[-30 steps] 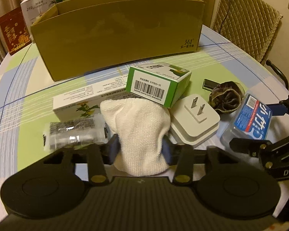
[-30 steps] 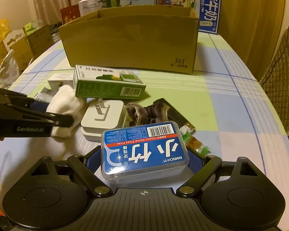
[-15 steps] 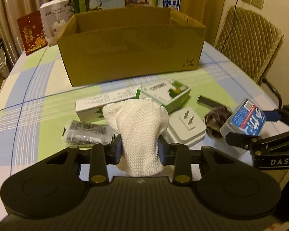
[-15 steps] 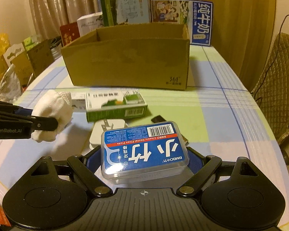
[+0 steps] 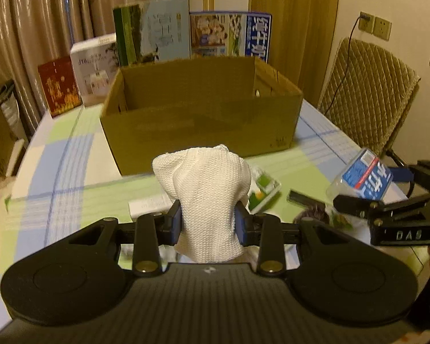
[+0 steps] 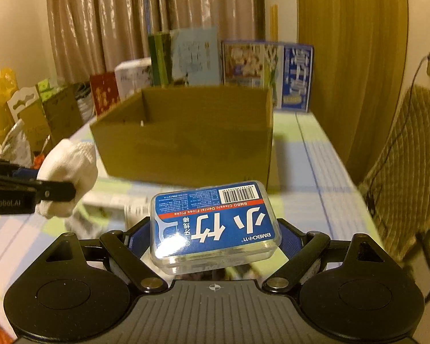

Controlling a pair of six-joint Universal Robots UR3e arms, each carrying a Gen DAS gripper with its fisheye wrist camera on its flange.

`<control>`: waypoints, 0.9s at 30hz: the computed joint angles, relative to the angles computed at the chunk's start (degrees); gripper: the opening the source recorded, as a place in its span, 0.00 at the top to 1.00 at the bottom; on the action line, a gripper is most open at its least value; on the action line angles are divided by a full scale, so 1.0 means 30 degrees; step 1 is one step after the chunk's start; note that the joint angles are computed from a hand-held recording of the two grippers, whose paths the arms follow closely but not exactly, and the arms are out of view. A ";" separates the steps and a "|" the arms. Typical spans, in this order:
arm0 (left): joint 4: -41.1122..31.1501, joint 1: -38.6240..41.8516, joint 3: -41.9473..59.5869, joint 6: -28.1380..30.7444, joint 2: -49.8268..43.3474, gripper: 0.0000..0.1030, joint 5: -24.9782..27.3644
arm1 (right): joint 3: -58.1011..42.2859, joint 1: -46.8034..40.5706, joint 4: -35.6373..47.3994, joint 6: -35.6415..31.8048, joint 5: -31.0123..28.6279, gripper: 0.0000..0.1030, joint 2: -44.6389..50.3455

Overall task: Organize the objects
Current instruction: 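Lift the towel with the left tool while the right tool carries the floss box toward the cardboard box, then open the left tool to drop the towel in the box while the right tool releases the floss box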

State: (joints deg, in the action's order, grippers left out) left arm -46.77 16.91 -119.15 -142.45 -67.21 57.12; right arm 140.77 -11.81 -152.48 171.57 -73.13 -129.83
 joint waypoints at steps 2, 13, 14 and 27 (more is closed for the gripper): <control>0.0441 -0.0417 0.0904 -0.0464 -0.0763 0.70 0.0181 | -0.0993 0.0044 -0.0764 0.0030 0.0144 0.17 0.1398; 0.3379 -0.2791 0.7123 -0.3174 -0.6720 0.70 0.1808 | -0.8239 0.1856 -0.4831 0.1720 -0.1612 0.17 1.0530; 0.3397 -0.2917 0.7934 -0.3382 -0.7444 0.70 0.1892 | -0.8947 0.1906 -0.4961 0.1953 -0.1717 0.17 1.1328; 0.3217 -0.4841 1.6856 -0.5272 -1.5257 0.70 0.3701 | -1.6445 0.2721 -0.4300 0.3443 -0.2578 0.17 1.8727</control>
